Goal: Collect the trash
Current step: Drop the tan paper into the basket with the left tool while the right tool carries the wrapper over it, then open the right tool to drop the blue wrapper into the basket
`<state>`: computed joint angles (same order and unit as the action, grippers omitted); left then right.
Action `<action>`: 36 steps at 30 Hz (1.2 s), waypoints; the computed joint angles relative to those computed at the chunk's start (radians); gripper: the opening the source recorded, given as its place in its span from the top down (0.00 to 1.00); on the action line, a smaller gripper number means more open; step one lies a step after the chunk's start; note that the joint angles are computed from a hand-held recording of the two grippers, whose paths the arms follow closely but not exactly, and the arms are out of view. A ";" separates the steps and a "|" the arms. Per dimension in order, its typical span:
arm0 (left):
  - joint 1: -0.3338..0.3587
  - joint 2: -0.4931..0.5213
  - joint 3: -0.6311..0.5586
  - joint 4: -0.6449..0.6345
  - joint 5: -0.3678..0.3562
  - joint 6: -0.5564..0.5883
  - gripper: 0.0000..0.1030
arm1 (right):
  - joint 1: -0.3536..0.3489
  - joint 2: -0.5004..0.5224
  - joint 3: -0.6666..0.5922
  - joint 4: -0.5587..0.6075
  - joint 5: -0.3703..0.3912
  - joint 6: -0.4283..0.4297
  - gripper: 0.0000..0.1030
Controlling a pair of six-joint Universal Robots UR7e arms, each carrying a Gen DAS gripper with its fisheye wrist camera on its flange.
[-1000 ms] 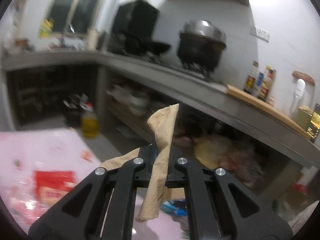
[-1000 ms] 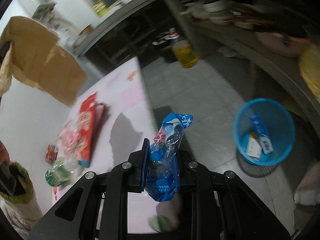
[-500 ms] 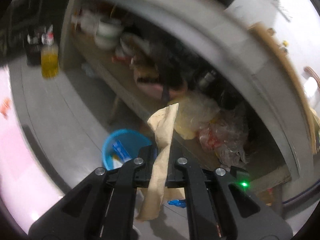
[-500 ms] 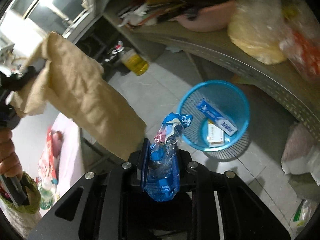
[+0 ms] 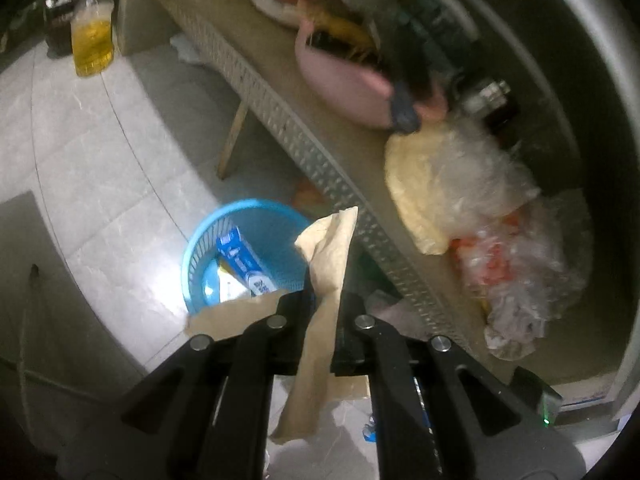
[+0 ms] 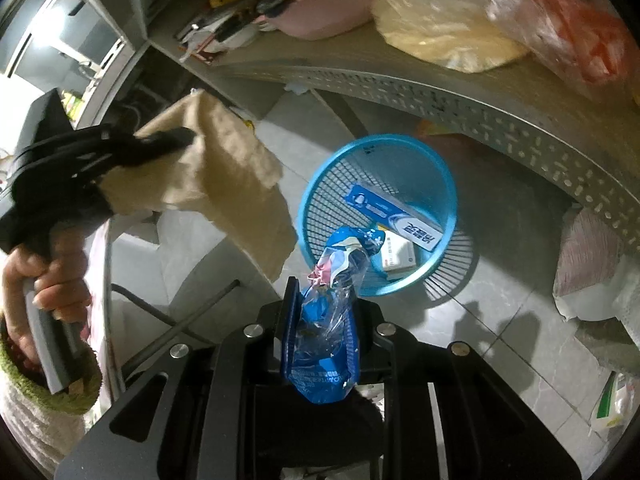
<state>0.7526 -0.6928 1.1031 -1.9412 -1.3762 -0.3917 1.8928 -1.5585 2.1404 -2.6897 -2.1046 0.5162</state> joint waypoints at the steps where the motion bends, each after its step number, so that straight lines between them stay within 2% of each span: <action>1: 0.003 0.017 -0.015 0.014 0.008 -0.004 0.96 | -0.007 -0.004 0.005 -0.001 0.002 0.001 0.80; 3: 0.010 0.051 -0.039 0.038 0.016 -0.012 0.96 | -0.021 -0.011 0.014 -0.003 0.007 0.001 0.80; 5: 0.013 0.073 -0.054 0.060 0.035 -0.023 0.92 | -0.031 -0.014 0.020 -0.005 0.011 0.003 0.80; 7: 0.016 0.093 -0.071 0.089 0.046 -0.034 0.70 | -0.040 -0.015 0.023 -0.005 0.015 0.005 0.80; 8: 0.017 0.101 -0.079 0.098 0.055 -0.045 0.67 | -0.042 -0.018 0.025 -0.005 0.017 0.005 0.80; 18: 0.006 0.088 -0.070 0.090 0.100 -0.042 0.63 | -0.050 -0.013 0.021 -0.005 0.015 0.004 0.80; 24: -0.024 0.003 -0.031 0.081 0.145 0.017 0.63 | -0.071 0.037 -0.028 -0.001 0.038 -0.050 0.80; 27: -0.050 -0.077 0.012 0.050 0.178 0.059 0.56 | -0.083 0.117 -0.102 0.016 0.045 -0.105 0.78; 28: -0.057 -0.100 0.025 0.042 0.188 0.070 0.54 | -0.085 0.140 -0.122 0.021 0.043 -0.121 0.76; 29: -0.064 -0.122 0.039 0.035 0.199 0.081 0.53 | -0.091 0.178 -0.151 0.026 0.037 -0.148 0.65; 30: -0.074 -0.161 0.066 0.019 0.214 0.099 0.50 | -0.093 0.206 -0.172 0.029 0.026 -0.166 0.48; 31: -0.080 -0.185 0.084 0.008 0.223 0.106 0.47 | -0.094 0.242 -0.192 0.022 -0.003 -0.195 0.43; 34: -0.099 -0.279 0.157 -0.025 0.263 0.104 0.41 | -0.094 0.292 -0.206 0.035 -0.083 -0.211 0.41; 36: -0.110 -0.341 0.205 -0.039 0.291 0.096 0.39 | -0.100 0.278 -0.175 0.022 -0.067 -0.184 0.41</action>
<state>0.6425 -1.0342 1.3078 -1.9800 -1.0852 -0.2954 1.7929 -1.2808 1.9650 -2.6680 -2.1719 0.3326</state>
